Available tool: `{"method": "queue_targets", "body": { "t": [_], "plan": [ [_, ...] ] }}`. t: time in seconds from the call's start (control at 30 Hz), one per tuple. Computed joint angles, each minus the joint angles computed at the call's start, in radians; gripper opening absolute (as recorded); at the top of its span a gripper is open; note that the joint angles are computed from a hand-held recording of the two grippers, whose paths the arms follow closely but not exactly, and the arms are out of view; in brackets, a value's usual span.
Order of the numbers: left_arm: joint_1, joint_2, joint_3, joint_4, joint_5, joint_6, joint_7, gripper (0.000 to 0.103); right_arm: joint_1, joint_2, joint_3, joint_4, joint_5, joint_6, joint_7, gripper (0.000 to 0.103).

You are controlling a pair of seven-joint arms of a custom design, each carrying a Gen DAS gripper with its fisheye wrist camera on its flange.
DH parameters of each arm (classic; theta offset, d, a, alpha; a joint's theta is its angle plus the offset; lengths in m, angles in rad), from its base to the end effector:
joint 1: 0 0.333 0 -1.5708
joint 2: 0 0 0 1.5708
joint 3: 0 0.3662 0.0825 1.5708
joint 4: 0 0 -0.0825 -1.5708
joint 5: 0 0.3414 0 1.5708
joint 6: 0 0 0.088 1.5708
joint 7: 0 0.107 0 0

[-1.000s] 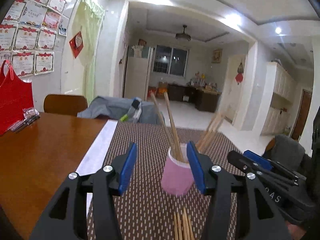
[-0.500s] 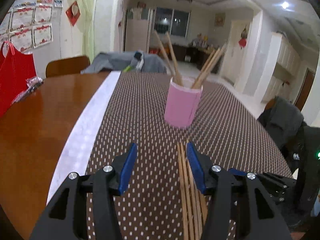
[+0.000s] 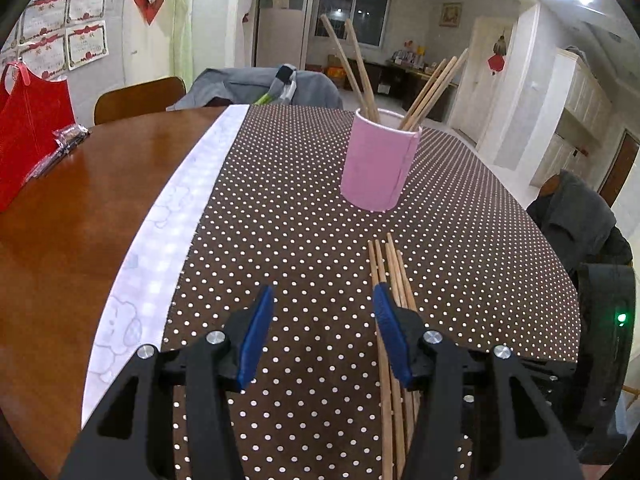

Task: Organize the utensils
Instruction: 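Return both tools to the pile and close each on a chopstick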

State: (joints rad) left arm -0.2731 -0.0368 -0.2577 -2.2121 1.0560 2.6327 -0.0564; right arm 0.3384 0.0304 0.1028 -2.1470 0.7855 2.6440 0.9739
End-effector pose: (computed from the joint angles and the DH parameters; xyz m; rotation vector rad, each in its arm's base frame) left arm 0.4334 -0.2811 0.5075 -1.9613 1.5098 -0.7657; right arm 0.4996 0.2148 0.5074 -2.0667 1.3359 0.0129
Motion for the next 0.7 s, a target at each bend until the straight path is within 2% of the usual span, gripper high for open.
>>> {"method": "queue_targets", "body": {
  "t": [0.13,0.27,0.4,0.5,0.7],
  "plan": [
    [0.003,0.031,0.009,0.013,-0.08,0.03,0.089,0.052,-0.007,-0.002,-0.006,0.004,0.007,-0.004,-0.004,0.006],
    [0.006,0.083,0.015,0.032,-0.249,0.082,0.27,0.052,-0.017,-0.002,-0.012,0.003,0.018,0.006,-0.005,0.006],
    [0.0,0.143,0.006,0.079,-0.398,0.033,0.439,0.052,-0.024,0.006,-0.015,0.011,0.02,0.015,-0.002,0.006],
    [-0.001,0.174,0.005,0.102,-0.471,0.013,0.5,0.052,-0.029,0.01,-0.016,0.015,0.024,0.013,-0.003,0.006],
    [-0.004,0.197,0.016,0.14,-0.514,-0.025,0.535,0.051,-0.041,0.016,-0.021,0.023,0.027,-0.004,-0.018,0.006]
  ]
}}
